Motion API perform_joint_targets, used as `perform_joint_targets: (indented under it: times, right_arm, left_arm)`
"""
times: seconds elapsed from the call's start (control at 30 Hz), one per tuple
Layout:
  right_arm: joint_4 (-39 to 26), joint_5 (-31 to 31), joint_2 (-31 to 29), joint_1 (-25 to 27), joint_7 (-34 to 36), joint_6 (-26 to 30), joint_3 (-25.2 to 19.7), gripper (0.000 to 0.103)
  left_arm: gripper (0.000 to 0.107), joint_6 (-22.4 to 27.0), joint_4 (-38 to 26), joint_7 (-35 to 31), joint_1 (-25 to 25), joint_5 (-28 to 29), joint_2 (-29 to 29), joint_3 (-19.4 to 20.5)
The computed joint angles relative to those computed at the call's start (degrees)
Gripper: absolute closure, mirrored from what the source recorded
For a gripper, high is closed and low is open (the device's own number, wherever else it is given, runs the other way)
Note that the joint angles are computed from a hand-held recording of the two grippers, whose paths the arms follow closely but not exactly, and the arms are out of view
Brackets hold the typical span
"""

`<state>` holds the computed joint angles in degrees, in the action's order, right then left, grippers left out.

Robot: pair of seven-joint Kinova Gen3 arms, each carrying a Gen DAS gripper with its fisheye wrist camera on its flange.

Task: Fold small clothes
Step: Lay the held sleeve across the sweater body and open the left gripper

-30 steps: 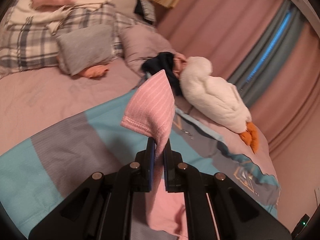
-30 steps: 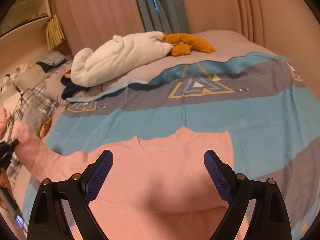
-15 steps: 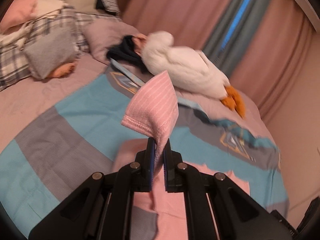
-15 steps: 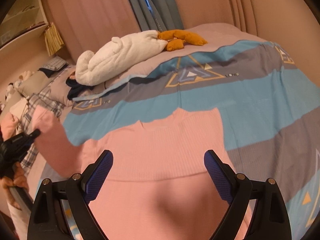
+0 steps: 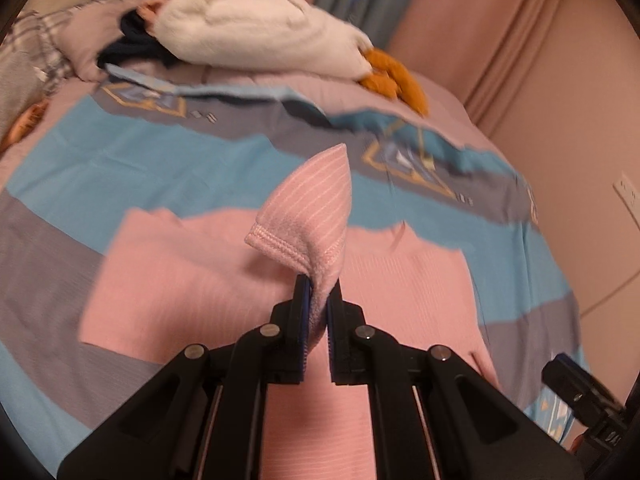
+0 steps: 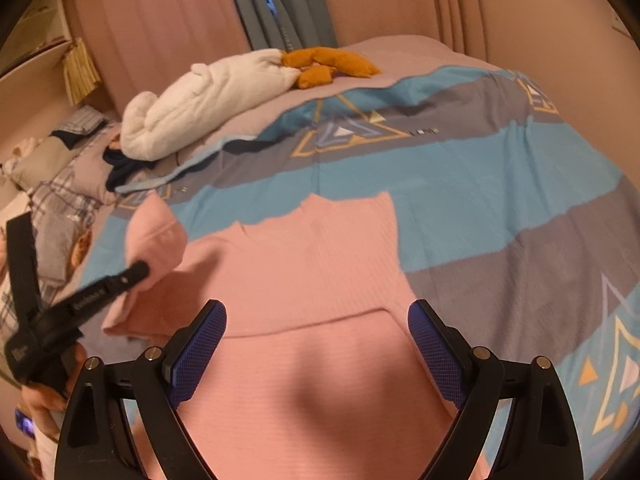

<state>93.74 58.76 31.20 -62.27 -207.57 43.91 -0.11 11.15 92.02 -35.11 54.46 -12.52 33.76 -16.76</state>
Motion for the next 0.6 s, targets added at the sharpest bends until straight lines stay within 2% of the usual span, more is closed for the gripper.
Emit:
perform_joint_targets:
  times: [0.23, 0.3, 0.43, 0.53, 0.6]
  right_arm:
    - [2.95, 0.09, -0.08, 0.13, -4.24, -2.07, 0.00, 0.011]
    - [3.49, -0.08, -0.03, 0.25, -5.05, -2.73, -0.01, 0.011]
    - [4.22, -0.94, -0.05, 0.27, -5.85, -3.32, 0.07, 0.011]
    - [4.80, -1.06, -0.32, 0.08, -6.48, -3.51, 0.18, 0.011]
    - [5.01, -1.15, -0.41, -0.09, -7.01, -3.29, 0.23, 0.011]
  left_arm:
    - [0.099, 1.90, -3.30, -7.84, -9.22, 2.53, 4.50, 12.33]
    - [0.098, 3.38, -4.40, -9.74, -10.70, 3.67, 5.56, 14.33]
    - [0.097, 5.29, -5.94, -11.40, -11.64, 5.64, 7.40, 15.92]
    - [0.086, 2.70, -4.06, -14.07, -15.22, 7.83, 6.87, 19.82]
    - [0.069, 0.34, -2.36, -16.30, -17.90, 9.77, 6.20, 22.96]
